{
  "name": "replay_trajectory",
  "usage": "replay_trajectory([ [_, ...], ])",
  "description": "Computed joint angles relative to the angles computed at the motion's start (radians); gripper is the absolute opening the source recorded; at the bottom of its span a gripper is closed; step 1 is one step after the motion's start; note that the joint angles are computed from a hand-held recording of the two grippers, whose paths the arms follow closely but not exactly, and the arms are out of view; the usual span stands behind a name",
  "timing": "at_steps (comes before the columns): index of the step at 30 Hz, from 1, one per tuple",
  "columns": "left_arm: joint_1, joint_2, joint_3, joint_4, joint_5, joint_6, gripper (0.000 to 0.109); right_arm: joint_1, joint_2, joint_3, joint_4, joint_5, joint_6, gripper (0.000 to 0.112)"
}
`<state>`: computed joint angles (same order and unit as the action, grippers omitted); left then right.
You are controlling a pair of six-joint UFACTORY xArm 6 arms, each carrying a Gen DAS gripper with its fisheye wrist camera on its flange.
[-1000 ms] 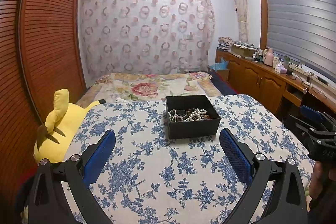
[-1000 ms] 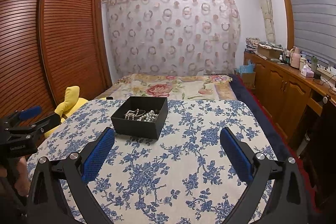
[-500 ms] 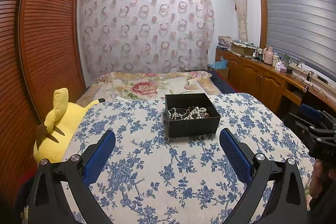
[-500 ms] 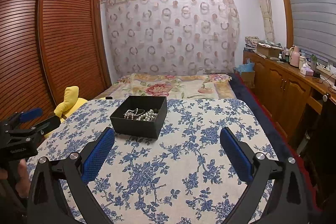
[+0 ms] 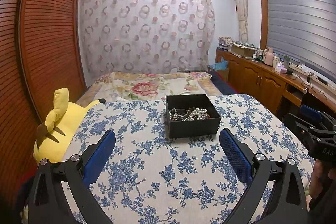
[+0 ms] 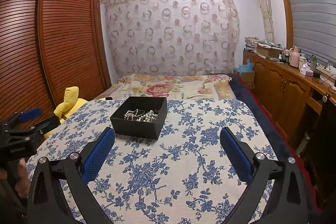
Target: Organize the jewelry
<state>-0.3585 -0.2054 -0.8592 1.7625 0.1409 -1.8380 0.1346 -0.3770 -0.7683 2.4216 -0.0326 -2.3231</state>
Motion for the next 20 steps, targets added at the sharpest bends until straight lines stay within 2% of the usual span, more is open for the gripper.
replay_trajectory([
  [11, -0.001, -0.004, 0.004, 0.007, 0.000, -0.009, 0.096, -0.001, 0.002, -0.004, 0.027, -0.001, -0.027, 0.101],
  [20, -0.001, -0.009, 0.006, -0.036, 0.001, 0.039, 0.096, -0.003, 0.004, -0.006, 0.044, 0.001, -0.043, 0.101],
])
